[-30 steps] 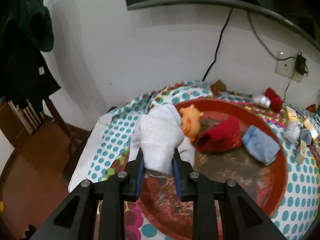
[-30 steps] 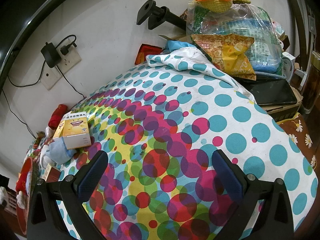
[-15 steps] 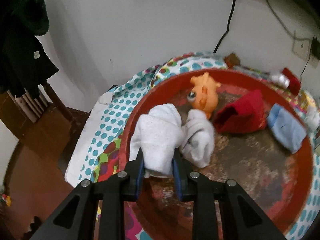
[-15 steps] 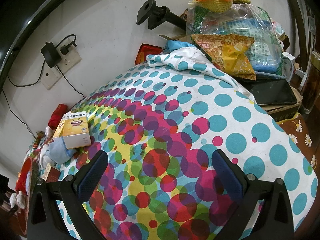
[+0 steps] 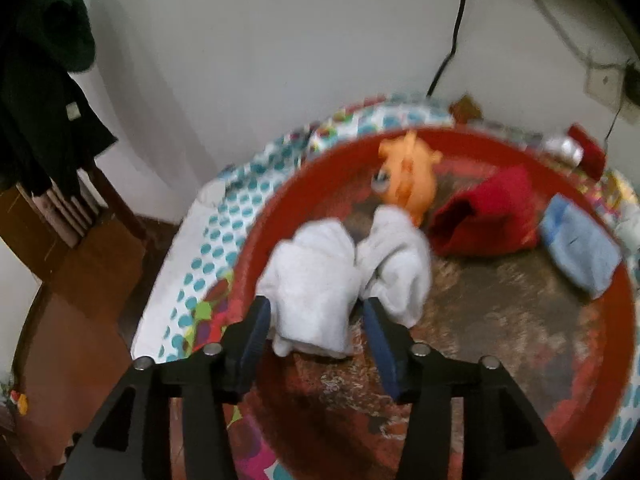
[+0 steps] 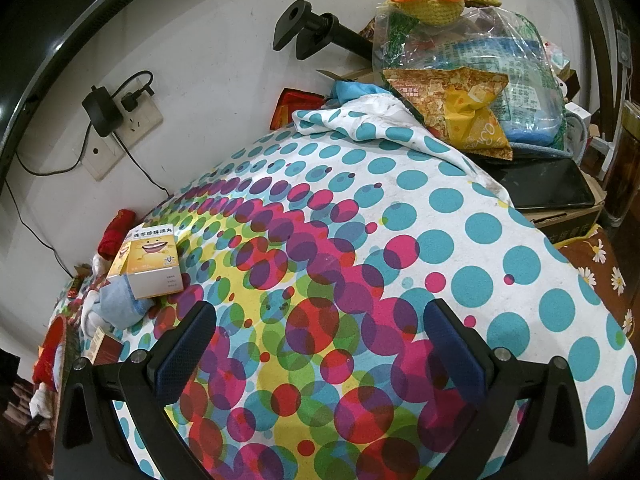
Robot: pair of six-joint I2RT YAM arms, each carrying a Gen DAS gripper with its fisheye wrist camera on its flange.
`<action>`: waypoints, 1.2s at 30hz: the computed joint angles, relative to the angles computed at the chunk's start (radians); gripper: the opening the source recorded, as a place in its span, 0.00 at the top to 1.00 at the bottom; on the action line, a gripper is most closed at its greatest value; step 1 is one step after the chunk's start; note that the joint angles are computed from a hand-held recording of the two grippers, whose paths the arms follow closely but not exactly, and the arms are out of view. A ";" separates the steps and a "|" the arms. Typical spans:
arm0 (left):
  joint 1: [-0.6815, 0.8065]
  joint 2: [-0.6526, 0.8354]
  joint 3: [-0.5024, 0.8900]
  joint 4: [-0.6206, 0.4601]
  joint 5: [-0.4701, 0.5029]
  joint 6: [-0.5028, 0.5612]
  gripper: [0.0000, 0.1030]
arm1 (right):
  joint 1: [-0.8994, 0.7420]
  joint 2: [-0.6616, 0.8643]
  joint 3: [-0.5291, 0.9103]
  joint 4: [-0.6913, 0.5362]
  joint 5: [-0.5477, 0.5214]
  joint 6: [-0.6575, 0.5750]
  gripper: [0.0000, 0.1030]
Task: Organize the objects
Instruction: 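Lower the white sock onto the red tray and open the left gripper, then move the right gripper to the red box on the cloth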
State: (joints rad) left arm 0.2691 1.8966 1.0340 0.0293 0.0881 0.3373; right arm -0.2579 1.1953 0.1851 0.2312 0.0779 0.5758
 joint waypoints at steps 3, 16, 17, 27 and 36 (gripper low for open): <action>0.037 -0.175 -0.131 0.047 0.100 -0.054 0.49 | -0.003 0.001 -0.001 0.000 -0.001 -0.004 0.00; 0.043 -0.707 -0.768 0.218 0.411 -0.068 0.29 | 0.248 0.087 0.143 -0.208 0.241 0.065 0.00; 0.030 -0.704 -0.772 0.209 0.413 -0.063 0.29 | 0.304 0.079 0.150 -0.216 0.269 0.088 0.00; 0.053 -0.659 -0.746 0.213 0.434 -0.117 0.29 | 0.793 0.563 0.671 -0.462 0.469 0.445 0.01; 0.109 -0.581 -0.677 0.174 0.476 -0.134 0.29 | 0.783 0.819 0.994 -0.625 0.416 0.515 0.56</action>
State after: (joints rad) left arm 0.3781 1.3161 0.3568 0.2038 0.5637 0.2032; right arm 0.5253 2.0147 1.1787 -0.3936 0.4940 1.0904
